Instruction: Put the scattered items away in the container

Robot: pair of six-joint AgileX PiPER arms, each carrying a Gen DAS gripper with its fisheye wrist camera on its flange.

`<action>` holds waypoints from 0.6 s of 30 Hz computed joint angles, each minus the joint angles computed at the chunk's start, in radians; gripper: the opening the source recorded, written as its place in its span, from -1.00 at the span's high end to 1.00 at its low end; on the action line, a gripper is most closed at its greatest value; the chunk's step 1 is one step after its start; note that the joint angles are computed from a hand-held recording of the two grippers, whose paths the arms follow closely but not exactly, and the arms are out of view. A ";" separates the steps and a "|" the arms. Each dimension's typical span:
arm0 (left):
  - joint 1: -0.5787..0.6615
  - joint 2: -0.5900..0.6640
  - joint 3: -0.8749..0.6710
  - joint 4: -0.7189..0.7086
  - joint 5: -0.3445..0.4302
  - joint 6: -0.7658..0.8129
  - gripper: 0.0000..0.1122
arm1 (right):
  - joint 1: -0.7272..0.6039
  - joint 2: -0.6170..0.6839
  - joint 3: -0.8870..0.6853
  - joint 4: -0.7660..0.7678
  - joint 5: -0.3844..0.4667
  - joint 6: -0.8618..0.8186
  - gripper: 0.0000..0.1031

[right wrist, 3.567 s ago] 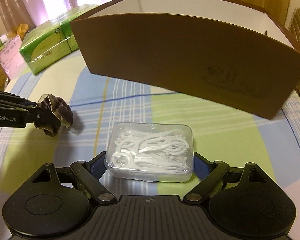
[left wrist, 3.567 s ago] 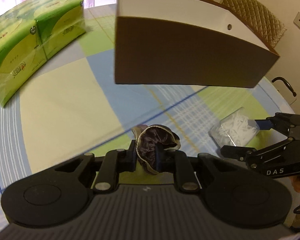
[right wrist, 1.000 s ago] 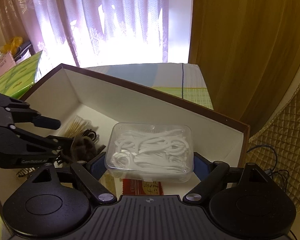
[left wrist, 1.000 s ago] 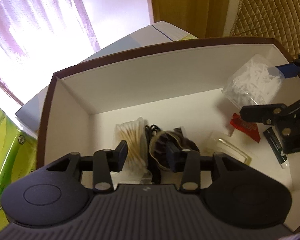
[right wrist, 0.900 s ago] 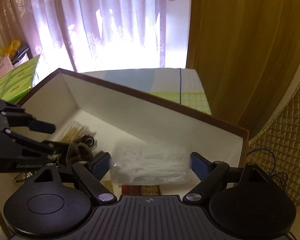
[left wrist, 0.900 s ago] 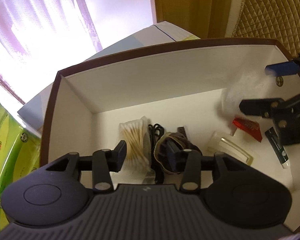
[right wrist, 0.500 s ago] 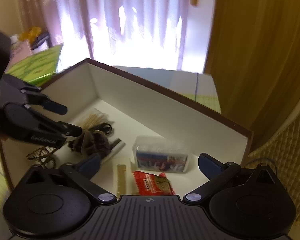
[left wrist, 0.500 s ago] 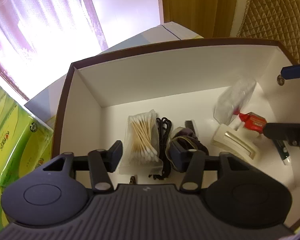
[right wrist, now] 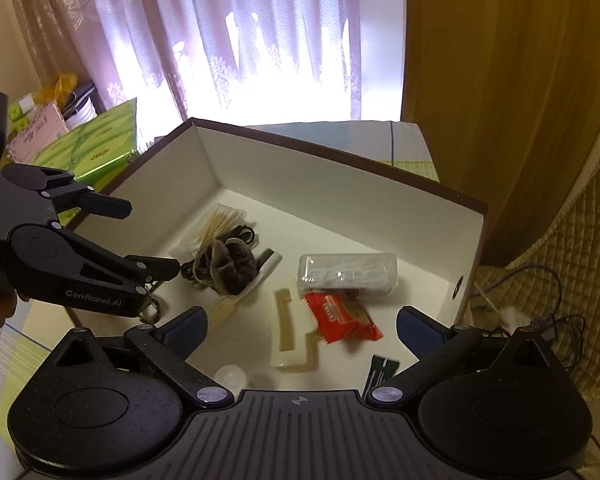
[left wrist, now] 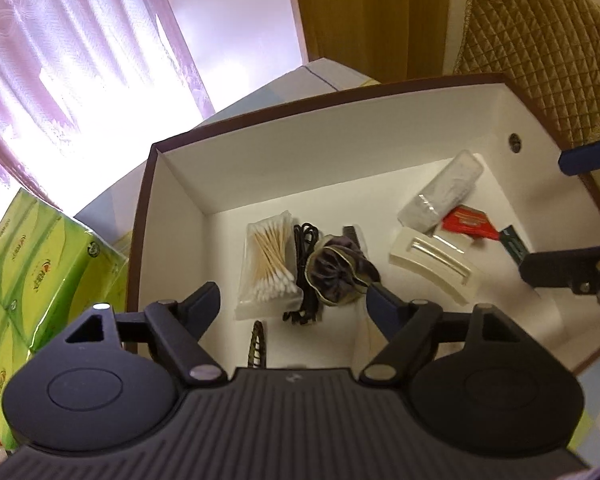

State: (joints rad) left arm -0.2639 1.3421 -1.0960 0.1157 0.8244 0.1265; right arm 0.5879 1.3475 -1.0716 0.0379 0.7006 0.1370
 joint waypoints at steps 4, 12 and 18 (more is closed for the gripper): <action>-0.001 -0.047 0.000 -0.021 0.038 -0.019 -0.39 | 0.035 -0.051 0.025 -0.055 0.010 0.089 -1.00; -0.026 -0.162 0.026 -0.001 0.106 -0.098 -0.51 | 0.132 -0.131 0.069 -0.164 0.051 0.257 -1.00; -0.059 -0.267 0.060 0.045 0.145 -0.181 -0.51 | 0.234 -0.206 0.110 -0.283 0.088 0.420 -1.00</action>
